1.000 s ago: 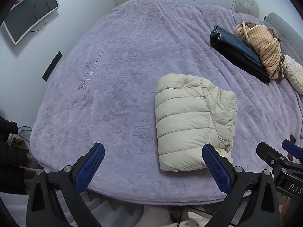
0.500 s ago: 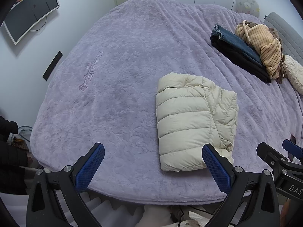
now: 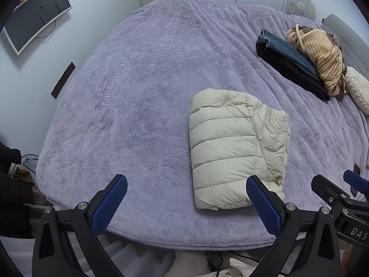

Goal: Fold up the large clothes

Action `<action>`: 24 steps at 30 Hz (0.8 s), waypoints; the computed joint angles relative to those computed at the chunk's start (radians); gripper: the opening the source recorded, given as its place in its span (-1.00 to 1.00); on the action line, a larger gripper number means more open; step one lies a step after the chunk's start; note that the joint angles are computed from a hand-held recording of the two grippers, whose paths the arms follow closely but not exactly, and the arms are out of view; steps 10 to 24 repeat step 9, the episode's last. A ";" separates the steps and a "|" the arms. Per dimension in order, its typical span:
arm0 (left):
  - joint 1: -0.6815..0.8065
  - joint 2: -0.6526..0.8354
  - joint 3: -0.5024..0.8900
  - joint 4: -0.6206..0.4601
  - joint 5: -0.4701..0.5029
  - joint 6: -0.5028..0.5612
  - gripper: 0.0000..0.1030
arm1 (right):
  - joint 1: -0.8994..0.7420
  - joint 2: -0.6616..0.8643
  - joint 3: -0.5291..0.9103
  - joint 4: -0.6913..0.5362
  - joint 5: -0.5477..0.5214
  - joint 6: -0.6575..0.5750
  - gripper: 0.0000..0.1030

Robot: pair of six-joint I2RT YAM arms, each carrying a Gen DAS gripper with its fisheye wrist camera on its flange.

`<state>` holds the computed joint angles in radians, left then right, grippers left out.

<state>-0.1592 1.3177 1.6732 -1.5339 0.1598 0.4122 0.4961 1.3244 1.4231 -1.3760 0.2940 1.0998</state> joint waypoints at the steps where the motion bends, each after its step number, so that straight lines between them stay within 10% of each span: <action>1: 0.002 0.001 0.001 -0.001 0.003 0.003 1.00 | 0.000 0.000 0.000 -0.001 0.000 0.001 0.99; 24: -0.009 0.009 -0.005 0.004 0.014 0.014 1.00 | -0.006 -0.001 0.000 0.001 -0.003 -0.008 0.99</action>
